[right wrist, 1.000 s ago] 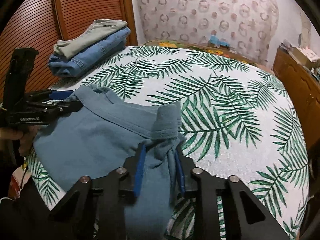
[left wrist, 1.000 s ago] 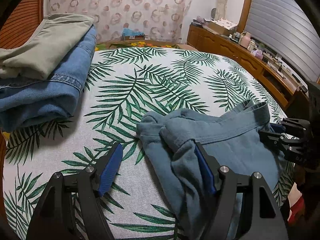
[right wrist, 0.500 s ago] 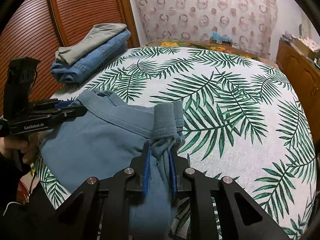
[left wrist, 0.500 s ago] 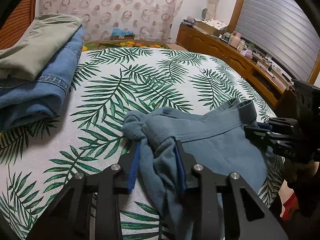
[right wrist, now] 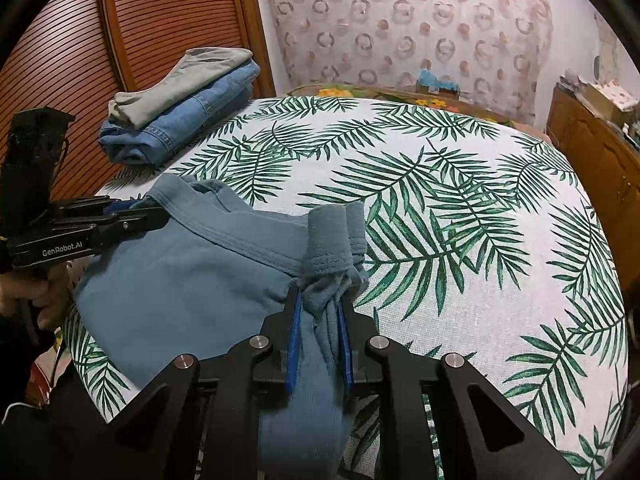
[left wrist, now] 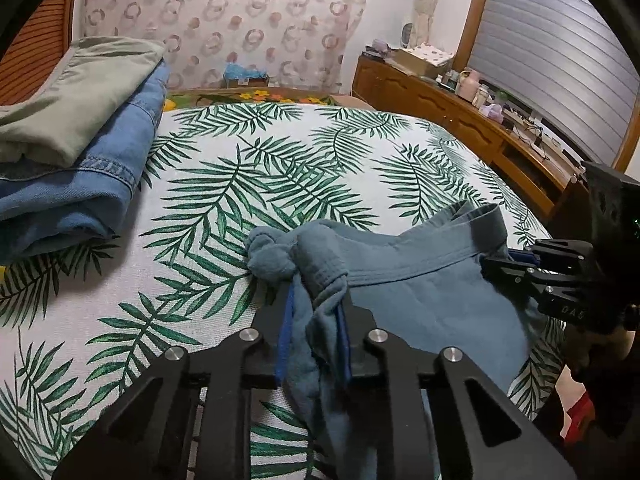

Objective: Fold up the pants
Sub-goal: 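Lift the folded shorts with both grippers and carry toward the clothes stack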

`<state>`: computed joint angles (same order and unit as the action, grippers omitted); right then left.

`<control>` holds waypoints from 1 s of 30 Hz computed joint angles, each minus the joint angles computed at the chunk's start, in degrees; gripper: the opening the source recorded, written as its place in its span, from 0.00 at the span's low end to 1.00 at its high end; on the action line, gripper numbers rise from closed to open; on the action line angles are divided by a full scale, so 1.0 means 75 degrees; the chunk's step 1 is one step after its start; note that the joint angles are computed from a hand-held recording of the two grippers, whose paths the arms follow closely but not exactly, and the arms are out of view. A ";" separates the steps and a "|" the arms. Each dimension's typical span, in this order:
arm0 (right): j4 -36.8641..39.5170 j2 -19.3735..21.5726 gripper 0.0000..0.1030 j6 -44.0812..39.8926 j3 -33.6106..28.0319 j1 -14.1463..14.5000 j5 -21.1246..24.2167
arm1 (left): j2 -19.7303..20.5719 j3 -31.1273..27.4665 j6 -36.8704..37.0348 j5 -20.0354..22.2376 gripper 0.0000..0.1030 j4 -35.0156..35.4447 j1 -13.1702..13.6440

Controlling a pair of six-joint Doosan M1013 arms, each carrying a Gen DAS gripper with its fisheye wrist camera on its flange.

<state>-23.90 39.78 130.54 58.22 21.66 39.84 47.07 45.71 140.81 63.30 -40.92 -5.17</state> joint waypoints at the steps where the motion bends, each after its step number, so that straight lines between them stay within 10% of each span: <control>1: -0.0017 -0.0015 0.15 0.0023 0.0023 0.0000 -0.0027 | -0.0037 0.0061 0.0035 -0.0054 0.18 -0.0045 0.0002; 30: -0.3418 -0.1081 0.12 0.2999 0.1462 0.0433 -0.1176 | -0.1263 0.1659 0.2196 -0.1057 0.16 -0.2505 0.0205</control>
